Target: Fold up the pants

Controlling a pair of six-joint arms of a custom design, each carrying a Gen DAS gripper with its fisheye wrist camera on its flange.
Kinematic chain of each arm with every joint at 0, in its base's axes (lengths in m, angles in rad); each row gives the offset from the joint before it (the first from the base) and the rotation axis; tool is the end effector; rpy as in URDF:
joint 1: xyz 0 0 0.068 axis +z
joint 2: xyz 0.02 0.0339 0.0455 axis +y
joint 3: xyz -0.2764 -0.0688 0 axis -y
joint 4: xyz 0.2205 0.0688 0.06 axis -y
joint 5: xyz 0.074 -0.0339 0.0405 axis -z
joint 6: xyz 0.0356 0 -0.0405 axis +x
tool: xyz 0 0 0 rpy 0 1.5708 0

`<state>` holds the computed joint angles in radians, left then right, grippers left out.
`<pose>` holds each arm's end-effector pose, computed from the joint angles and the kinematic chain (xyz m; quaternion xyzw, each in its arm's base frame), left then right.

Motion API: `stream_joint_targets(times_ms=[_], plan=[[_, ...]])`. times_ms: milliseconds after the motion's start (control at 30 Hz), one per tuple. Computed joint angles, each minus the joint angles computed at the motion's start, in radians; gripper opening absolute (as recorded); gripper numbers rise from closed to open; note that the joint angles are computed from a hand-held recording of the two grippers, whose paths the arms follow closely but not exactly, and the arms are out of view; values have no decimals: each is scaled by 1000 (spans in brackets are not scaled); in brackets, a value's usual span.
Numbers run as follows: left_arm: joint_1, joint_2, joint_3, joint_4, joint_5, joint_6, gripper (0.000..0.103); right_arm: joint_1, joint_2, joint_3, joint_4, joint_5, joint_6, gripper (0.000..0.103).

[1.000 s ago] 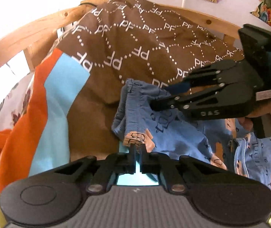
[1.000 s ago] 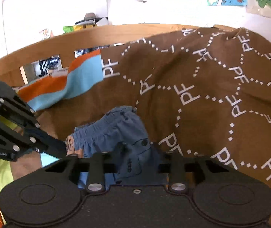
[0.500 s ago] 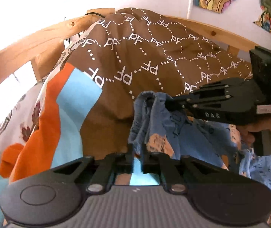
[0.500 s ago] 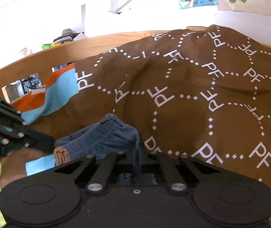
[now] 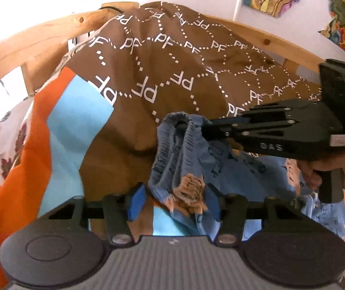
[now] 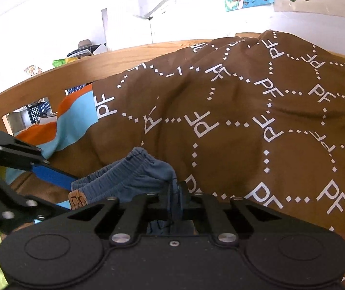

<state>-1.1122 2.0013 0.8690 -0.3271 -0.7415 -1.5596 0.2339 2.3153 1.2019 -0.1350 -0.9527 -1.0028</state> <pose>0.1519 -0.2534 0.0909 -0.2261 0.9029 0.0337 0.3639 0.3712 0.1183 0.0557 -0.5684 0.6721 0.3661 0.3020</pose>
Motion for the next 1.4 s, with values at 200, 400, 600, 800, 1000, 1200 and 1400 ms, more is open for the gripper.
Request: stream_joint_targets(times_ms=[200, 400, 600, 800, 1000, 1200, 1400], plan=[[25, 0, 14, -26, 15, 12, 22, -4, -2, -1, 5, -4, 15, 13], [3, -94, -107, 45, 23, -112, 20, -23, -34, -51, 55, -34, 17, 41], [21, -90, -101, 49, 35, -113, 20, 54, -57, -173, 355, 112, 151, 56], [19, -135, -148, 111, 45, -109, 20, -19, -149, -318, 480, 147, 127, 81], [-3, -177, -190, 152, 46, -77, 20, -319, -269, -559, 530, 116, -89, 100], [5, -168, -171, 131, 56, -51, 20, -441, -229, -708, 774, 215, -210, 94], [-8, -183, -171, 129, 31, -57, 20, -341, -75, -666, 934, 350, -134, 94]])
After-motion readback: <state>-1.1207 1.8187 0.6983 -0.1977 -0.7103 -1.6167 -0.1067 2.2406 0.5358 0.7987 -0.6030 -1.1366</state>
